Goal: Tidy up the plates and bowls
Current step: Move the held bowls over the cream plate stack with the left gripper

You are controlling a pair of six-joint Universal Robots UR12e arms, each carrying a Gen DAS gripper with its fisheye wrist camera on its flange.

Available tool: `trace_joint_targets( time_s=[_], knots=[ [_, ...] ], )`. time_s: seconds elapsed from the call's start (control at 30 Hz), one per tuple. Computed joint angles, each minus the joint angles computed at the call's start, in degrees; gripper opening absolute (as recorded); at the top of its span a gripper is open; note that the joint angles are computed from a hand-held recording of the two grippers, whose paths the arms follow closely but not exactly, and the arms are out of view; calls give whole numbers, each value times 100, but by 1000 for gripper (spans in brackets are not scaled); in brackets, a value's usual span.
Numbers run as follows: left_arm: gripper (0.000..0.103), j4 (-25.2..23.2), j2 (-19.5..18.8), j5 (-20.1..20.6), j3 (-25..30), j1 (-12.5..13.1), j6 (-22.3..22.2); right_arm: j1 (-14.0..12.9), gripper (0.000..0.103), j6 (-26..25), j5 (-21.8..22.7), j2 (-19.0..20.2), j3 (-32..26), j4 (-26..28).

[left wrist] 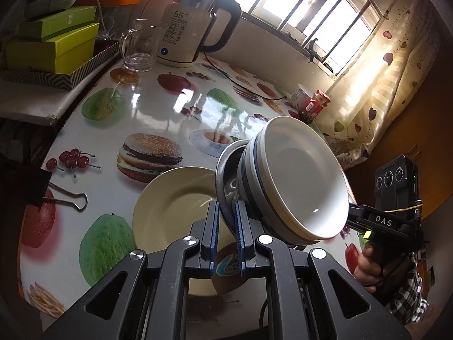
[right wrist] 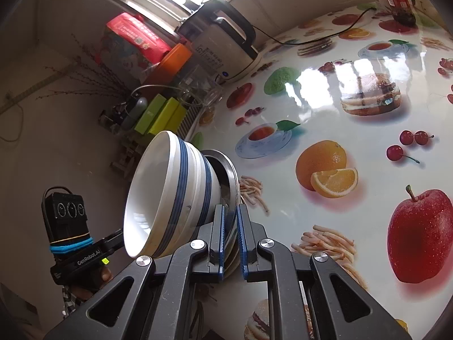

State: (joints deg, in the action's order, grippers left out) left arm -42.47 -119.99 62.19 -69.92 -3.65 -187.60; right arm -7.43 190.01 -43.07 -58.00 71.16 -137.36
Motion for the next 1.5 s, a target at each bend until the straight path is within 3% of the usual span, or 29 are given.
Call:
trace_joint_targets(
  time_s=[1.03, 1.5],
  knots=[
    [11, -53, 118, 190, -288, 162, -192, 229, 11, -377, 6, 272, -433, 750],
    [11, -23, 96, 204, -294, 160, -318, 237, 11, -402, 19, 280, -443, 753]
  ],
)
